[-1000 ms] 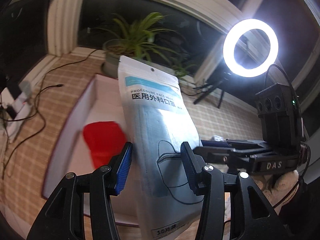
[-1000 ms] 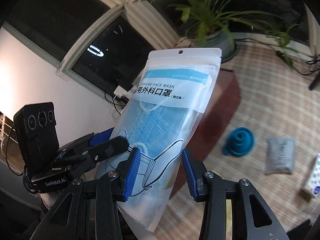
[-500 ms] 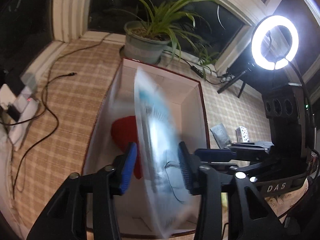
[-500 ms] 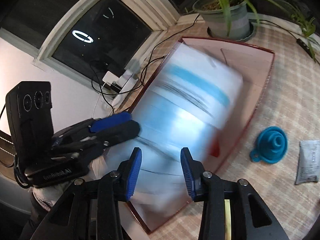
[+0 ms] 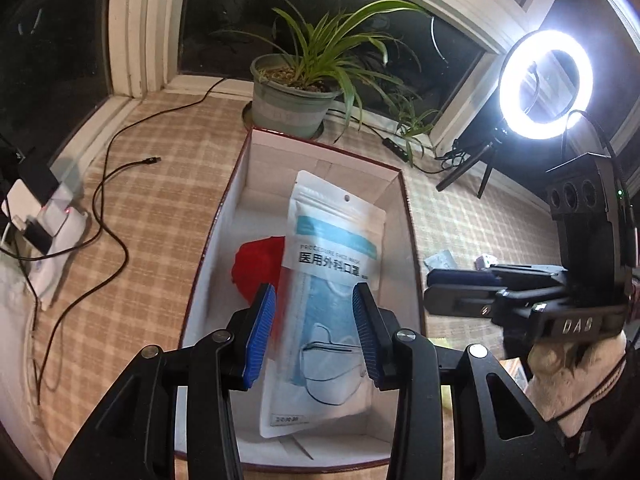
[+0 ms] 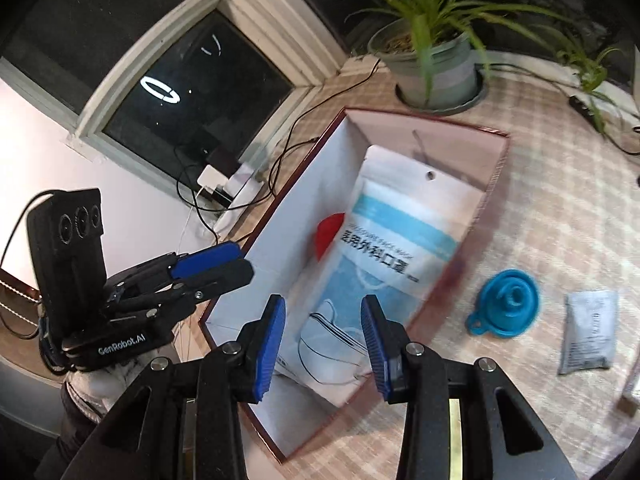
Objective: Organize soft objects
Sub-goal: 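Open the left gripper and withdraw it from the box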
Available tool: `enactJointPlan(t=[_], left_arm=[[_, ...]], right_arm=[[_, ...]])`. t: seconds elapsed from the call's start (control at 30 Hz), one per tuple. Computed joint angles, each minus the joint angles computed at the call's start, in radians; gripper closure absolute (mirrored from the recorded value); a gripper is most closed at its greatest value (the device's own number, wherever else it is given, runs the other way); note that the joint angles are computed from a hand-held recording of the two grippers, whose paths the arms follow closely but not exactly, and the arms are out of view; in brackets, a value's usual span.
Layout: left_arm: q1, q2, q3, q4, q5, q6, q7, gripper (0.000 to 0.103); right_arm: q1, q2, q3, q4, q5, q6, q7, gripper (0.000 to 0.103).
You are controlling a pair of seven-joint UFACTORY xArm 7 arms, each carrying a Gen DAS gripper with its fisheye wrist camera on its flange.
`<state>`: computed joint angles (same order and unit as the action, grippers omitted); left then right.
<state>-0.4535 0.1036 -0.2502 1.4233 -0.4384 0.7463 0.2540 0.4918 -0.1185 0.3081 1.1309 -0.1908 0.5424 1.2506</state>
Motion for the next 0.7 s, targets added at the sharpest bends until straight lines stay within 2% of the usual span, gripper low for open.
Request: enactJointPlan(t=[0.2, 0.37, 0.43, 0.6, 0.7], left_arm=[[-0.012, -0.066, -0.010, -0.056, -0.086, -0.026, 0.036, 0.064], [-0.040, -0.122, -0.012, -0.108, -0.151, -0.038, 0.054, 0.062], [-0.055, -0.145, -0.012, -0.130, -0.180, -0.038, 0.064, 0.058], [-0.100, -0.190, -0.021, -0.184, -0.212, -0.060, 0.052, 0.057], [-0.130, -0.212, -0.031, -0.216, -0.220, -0.076, 0.031, 0.052]], right_arm=[[-0.018, -0.167, 0.019, -0.086, -0.005, 0.082, 0.005, 0.064], [-0.042, -0.354, 0.054, -0.173, 0.019, 0.183, 0.003, 0.055], [-0.053, -0.435, 0.074, -0.205, 0.025, 0.236, 0.001, 0.053], [-0.060, -0.651, 0.108, -0.304, 0.079, 0.353, 0.012, 0.047], [-0.055, -0.777, 0.127, -0.361, 0.122, 0.422, 0.028, 0.045]])
